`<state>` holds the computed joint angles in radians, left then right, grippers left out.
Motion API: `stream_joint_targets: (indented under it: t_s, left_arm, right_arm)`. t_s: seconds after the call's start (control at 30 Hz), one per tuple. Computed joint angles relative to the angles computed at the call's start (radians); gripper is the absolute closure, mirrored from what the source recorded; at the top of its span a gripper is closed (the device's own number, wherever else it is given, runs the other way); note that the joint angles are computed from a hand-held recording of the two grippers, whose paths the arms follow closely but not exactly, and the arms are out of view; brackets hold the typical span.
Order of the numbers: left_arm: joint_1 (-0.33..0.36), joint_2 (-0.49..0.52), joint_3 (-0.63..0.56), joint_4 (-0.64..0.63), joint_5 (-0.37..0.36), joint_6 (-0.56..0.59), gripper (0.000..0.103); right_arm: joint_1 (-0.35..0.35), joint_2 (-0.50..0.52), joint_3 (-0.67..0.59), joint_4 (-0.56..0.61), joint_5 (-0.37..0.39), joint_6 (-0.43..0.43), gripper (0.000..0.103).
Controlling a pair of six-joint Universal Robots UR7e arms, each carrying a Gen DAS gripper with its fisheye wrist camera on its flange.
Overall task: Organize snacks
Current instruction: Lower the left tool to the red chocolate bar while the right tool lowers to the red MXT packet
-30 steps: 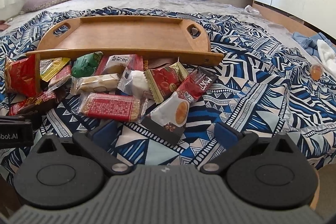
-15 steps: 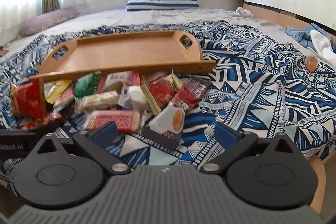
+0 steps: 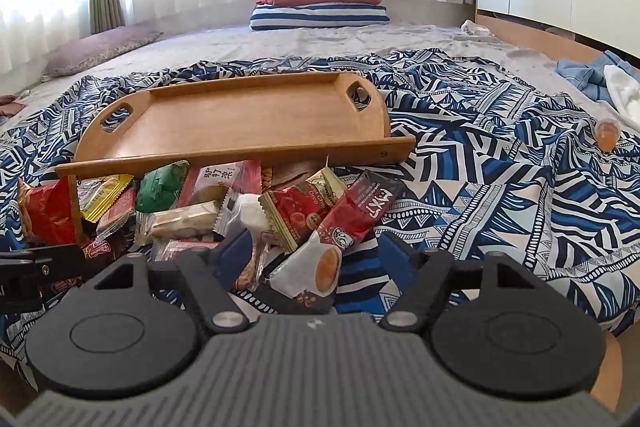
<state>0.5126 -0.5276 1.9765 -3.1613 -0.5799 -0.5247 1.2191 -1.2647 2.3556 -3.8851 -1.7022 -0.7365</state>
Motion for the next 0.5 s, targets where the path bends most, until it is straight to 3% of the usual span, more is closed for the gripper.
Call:
stream_joint_targets:
  t_s: [0.2,0.27,0.33,0.5]
  left_arm:
    - [-0.007,0.022,-0.017,-0.009,0.011,0.025,0.016]
    - [-0.010,0.028,-0.022,-0.007,0.040,0.026,0.027]
    - [-0.005,0.023,-0.024,0.003,0.035,0.030,0.053]
    - [0.026,0.012,-0.029,0.012,-0.053,0.041,0.054]
  right_arm:
    - [-0.011,0.013,-0.001,-0.026,0.007,-0.001,0.043]
    - [-0.015,0.017,-0.007,-0.044,0.004,0.019,0.046]
    - [-0.019,0.016,-0.015,-0.048,0.005,0.040,0.049]
    - [-0.020,0.018,-0.047,-0.022,-0.017,0.075,0.050]
